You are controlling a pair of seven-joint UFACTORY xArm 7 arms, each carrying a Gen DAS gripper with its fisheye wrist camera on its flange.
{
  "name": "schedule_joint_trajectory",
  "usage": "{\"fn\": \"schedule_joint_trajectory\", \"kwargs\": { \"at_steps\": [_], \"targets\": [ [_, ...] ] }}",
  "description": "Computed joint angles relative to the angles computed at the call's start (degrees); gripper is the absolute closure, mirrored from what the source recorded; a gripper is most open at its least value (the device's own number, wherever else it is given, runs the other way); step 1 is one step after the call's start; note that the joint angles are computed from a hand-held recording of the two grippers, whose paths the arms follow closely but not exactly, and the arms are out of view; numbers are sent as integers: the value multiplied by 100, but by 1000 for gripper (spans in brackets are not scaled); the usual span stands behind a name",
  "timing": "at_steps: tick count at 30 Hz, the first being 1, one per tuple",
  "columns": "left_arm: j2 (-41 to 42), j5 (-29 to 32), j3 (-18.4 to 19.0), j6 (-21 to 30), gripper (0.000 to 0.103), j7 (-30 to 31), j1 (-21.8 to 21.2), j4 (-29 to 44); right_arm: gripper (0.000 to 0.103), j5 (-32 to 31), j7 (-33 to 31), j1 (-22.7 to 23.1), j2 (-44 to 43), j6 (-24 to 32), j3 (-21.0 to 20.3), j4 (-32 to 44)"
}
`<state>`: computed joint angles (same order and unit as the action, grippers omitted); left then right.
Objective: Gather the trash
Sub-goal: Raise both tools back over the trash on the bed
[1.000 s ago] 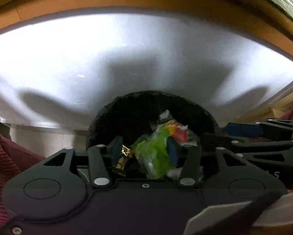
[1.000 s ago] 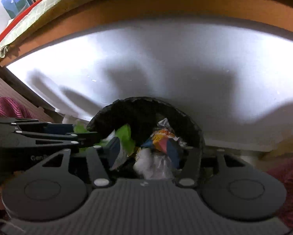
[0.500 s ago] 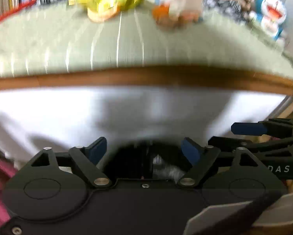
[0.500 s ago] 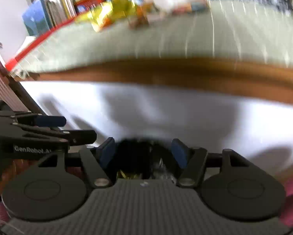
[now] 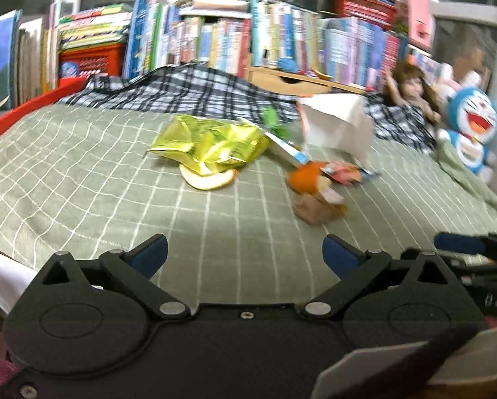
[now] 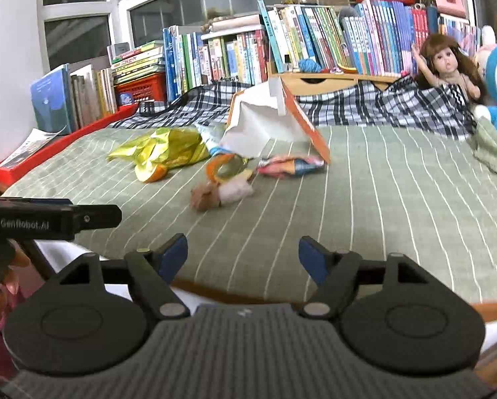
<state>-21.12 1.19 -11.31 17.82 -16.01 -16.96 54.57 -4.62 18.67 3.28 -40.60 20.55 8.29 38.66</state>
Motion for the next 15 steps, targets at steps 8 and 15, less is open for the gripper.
{"fn": "schedule_joint_trajectory", "kwargs": {
  "at_steps": [8,15],
  "targets": [
    [1003,783,-170,-364,4,-466,447,699,22,-282,121,-135,815,-489,321,433],
    [1798,765,116,-553,18,-440,271,1275,52,-741,566,-373,1476,-626,661,876]
  ]
}}
